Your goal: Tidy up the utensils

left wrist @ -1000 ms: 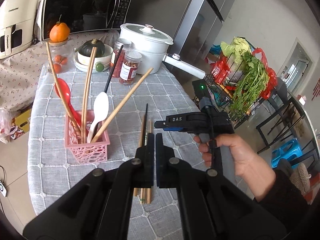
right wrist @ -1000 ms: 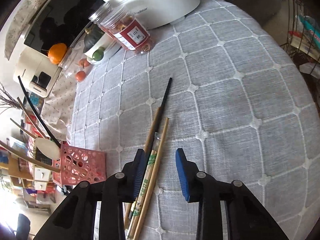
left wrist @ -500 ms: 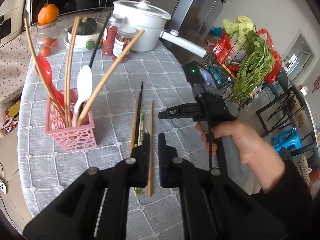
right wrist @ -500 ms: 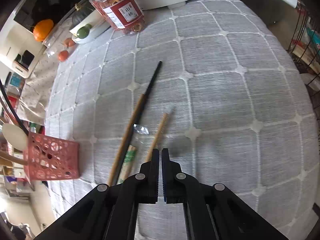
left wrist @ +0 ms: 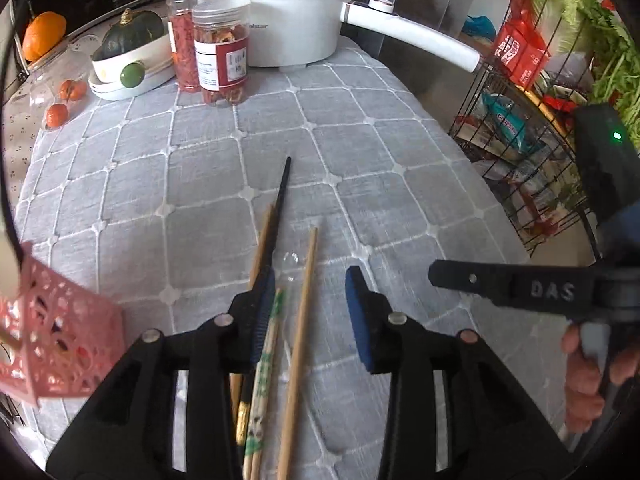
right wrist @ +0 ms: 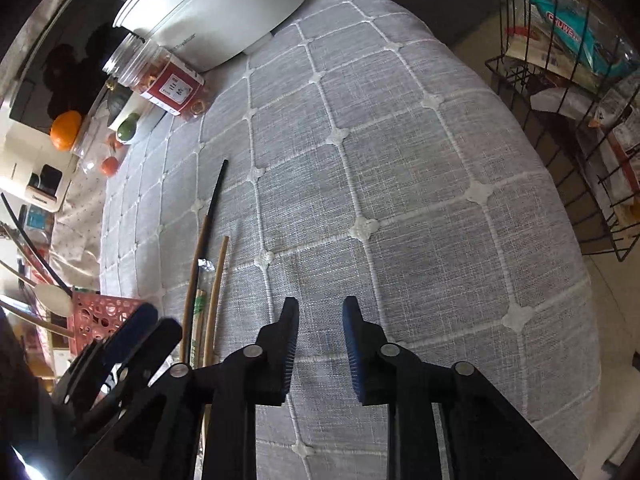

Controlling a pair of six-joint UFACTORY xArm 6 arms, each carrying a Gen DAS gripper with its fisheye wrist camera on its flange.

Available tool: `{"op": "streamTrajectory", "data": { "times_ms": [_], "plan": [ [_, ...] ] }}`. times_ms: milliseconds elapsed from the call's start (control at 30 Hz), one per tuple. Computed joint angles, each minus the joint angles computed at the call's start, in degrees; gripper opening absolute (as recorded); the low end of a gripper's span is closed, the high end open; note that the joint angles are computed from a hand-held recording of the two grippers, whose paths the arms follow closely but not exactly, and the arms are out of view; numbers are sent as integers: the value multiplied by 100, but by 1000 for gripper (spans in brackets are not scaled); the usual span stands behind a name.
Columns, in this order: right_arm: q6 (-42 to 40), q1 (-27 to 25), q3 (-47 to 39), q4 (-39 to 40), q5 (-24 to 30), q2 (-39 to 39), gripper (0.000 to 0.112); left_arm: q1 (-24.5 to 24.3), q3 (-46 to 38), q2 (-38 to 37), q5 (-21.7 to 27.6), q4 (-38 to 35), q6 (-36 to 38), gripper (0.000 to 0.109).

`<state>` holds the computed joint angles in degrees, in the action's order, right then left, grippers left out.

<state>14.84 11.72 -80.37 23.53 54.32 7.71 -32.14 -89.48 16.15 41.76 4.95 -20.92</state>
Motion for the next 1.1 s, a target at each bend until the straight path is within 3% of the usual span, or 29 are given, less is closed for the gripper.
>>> {"op": "streamTrajectory", "data": {
  "times_ms": [133,367,400,433,467,500,600,933,1100],
  "plan": [
    [-32,-173,190,285,-146,-145,41,-32,-926,738,655,3,108,38],
    [-117,-334,306,505,-197,-216,41,-38,-1547,1125,1258,96,336,36],
    [-93,-320,289,503,-211,-188,41,-39,-1607,1152,1321,83,390,29],
    [-88,-327,294,506,-207,-191,41,-36,-1636,1166,1355,16,475,14],
    [-65,-318,285,502,-215,-181,41,-68,-1775,1250,1446,-27,527,6],
    [-50,-312,303,502,-225,-199,41,-96,-1766,1226,1491,54,525,6],
    [-45,-294,377,530,-273,-272,41,-133,-1267,823,1181,-7,581,6],
    [-80,-103,376,669,-537,-316,41,-18,1341,-2102,-124,-544,977,6],
    [124,130,173,666,-700,-126,41,156,2369,-3246,-779,-308,792,6]
  ]
}}
